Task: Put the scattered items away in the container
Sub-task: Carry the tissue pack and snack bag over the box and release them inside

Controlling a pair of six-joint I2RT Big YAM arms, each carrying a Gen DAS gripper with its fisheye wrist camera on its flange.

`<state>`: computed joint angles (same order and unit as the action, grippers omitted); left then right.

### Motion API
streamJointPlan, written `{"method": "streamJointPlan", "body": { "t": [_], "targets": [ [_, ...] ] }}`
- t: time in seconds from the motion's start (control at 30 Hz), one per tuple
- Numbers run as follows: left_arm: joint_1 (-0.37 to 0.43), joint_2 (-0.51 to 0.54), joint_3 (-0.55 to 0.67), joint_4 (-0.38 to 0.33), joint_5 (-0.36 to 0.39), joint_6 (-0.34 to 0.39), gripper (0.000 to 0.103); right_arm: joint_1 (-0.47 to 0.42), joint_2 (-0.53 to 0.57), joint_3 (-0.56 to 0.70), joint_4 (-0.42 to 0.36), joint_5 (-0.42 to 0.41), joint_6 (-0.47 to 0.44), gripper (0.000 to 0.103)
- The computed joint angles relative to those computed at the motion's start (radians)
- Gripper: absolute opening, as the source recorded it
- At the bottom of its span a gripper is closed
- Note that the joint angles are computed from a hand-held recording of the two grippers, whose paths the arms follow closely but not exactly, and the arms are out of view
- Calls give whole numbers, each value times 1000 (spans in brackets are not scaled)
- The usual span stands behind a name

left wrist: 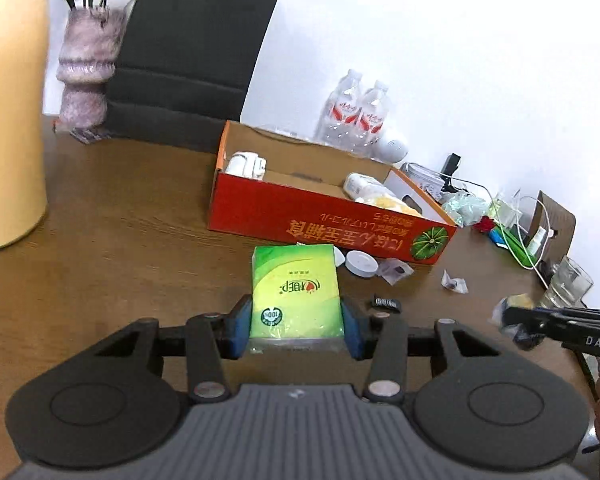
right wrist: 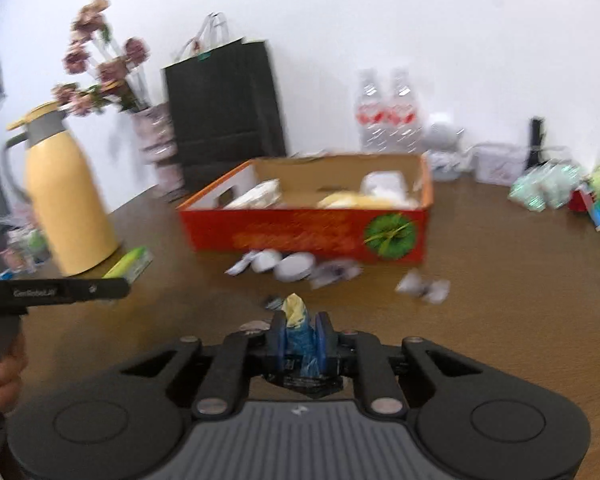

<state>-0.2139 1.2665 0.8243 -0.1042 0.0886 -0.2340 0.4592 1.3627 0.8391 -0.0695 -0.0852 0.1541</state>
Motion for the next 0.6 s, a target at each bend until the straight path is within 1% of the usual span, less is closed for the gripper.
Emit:
{"method": "streamJointPlan", "body": {
  "t": [0.03, 0.1, 0.17, 0.2, 0.23, 0.27, 0.3, 0.33, 0.37, 0.4, 0.43, 0.5, 0.53, 0.6],
  "targets": [
    [-4, -3, 9, -6, -27, 15, 46, 12, 7, 9, -20, 9, -8, 13],
    [4, 8, 63, -22, -39, 47, 46, 30, 18, 45, -55, 51, -20, 13],
    [11, 39, 153, -35, -38, 99, 46, 25, 16, 95, -53, 85, -24, 14],
    [13, 67, 212, -46, -38, 135, 46, 14, 19, 135, -47, 96, -27, 14],
    [11, 107, 282, -72, -51, 166, 46, -1, 33, 188, -48, 97, -33, 14],
    [6, 160, 366, -115, -79, 192, 46, -17, 60, 251, -61, 89, -39, 14],
    [2, 226, 462, -174, -94, 214, 46, -29, 103, 332, -95, 72, -52, 14],
    [0, 301, 563, -244, -95, 227, 46, -38, 165, 438, -150, 56, -70, 14],
    [-3, 386, 674, -326, -113, 222, 46, -45, 227, 537, -209, 43, -77, 14],
    [-8, 466, 778, -409, -134, 219, 46, -50, 306, 657, -292, 30, -67, 14],
    [-10, 529, 857, -474, -148, 225, 46, -53, 377, 766, -373, 14, -56, 14],
    [-17, 616, 956, -555, -178, 212, 46, -50, 515, 957, -512, -2, -47, 14],
    [-19, 642, 979, -575, -177, 220, 46, -46, 588, 1053, -592, -10, -57, 14],
    [-22, 686, 1019, -631, -188, 213, 46, -35, 694, 1179, -706, -17, -80, 14]
  ]
}}
